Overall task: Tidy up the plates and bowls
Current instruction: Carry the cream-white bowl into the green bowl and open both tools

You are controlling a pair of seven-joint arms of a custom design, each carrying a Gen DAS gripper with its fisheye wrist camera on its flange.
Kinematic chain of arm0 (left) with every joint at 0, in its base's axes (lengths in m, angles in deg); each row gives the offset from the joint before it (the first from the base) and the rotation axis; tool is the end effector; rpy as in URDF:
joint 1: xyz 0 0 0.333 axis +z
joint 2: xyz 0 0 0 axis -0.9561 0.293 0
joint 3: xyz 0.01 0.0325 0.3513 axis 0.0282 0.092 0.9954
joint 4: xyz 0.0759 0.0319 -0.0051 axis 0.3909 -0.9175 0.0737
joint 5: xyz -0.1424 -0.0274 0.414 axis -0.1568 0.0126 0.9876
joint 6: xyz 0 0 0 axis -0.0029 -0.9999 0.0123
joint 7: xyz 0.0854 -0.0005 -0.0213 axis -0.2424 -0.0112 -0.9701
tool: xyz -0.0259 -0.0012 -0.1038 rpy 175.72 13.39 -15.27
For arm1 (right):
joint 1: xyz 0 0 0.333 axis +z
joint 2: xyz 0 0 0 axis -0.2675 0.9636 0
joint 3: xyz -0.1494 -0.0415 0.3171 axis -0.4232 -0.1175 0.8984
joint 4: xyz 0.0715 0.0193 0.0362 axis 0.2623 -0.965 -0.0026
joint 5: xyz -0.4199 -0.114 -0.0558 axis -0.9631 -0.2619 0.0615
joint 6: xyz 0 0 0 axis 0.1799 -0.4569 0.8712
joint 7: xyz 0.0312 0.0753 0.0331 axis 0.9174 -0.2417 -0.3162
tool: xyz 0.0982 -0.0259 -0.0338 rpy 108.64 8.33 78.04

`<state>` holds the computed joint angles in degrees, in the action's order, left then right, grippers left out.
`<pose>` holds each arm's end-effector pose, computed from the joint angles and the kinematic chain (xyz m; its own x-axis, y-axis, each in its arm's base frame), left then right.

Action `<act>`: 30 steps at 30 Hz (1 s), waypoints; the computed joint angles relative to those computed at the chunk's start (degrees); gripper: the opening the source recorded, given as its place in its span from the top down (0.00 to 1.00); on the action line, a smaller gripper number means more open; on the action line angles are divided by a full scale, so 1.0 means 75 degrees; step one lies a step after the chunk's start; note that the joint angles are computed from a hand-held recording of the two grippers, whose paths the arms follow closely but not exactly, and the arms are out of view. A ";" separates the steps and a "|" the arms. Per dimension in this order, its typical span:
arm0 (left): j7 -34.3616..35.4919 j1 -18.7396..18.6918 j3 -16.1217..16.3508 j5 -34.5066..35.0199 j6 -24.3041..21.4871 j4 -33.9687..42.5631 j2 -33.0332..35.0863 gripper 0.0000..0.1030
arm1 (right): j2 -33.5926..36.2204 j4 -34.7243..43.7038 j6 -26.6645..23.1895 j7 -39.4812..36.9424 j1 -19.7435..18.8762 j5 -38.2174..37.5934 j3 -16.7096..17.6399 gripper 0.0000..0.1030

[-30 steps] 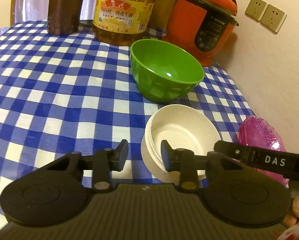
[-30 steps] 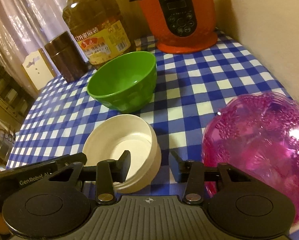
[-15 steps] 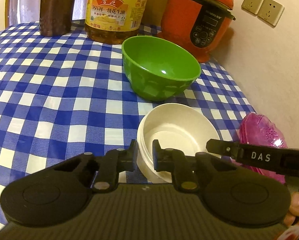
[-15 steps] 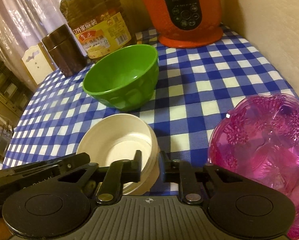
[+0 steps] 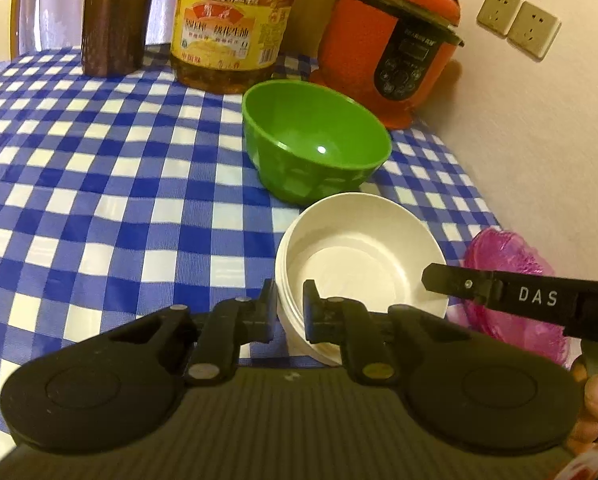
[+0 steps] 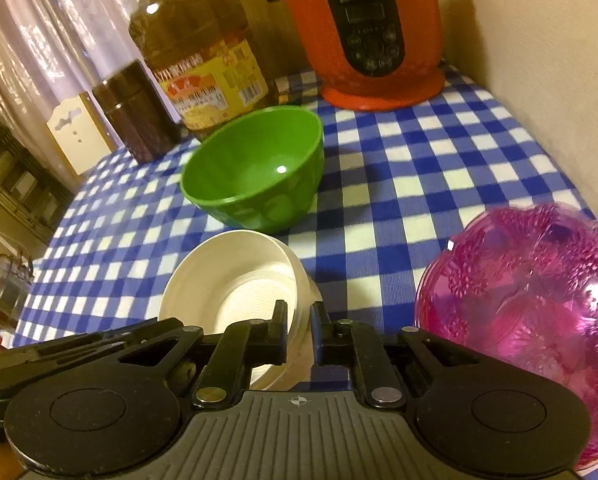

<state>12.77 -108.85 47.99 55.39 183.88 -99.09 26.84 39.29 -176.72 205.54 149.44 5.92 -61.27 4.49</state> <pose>0.6242 -0.5109 0.4151 -0.1189 -0.9532 0.2781 -0.7619 -0.0920 -0.6411 0.6172 0.2927 0.4295 0.0815 -0.9423 -0.3246 -0.7862 0.1394 -0.6020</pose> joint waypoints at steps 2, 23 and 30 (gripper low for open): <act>-0.0101 -0.0084 0.0104 0.0136 0.0070 -0.0047 -0.0092 0.89 | -0.0102 -0.0055 0.0090 0.0228 0.0155 -0.0202 -0.0175 0.89; -0.0259 0.0032 0.0441 0.0872 0.0122 0.1565 0.0487 0.90 | 0.0489 0.1284 0.0561 0.1977 0.0671 -0.2100 -0.1058 0.90; 0.0309 0.0148 0.0491 0.0365 -0.0004 0.2803 0.1391 0.89 | 0.1193 0.2117 0.0605 0.1586 0.0764 -0.1799 -0.1288 0.90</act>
<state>15.09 -107.74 51.68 58.13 183.85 -78.07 37.27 48.24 -160.84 210.07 161.34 11.65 -74.76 -5.18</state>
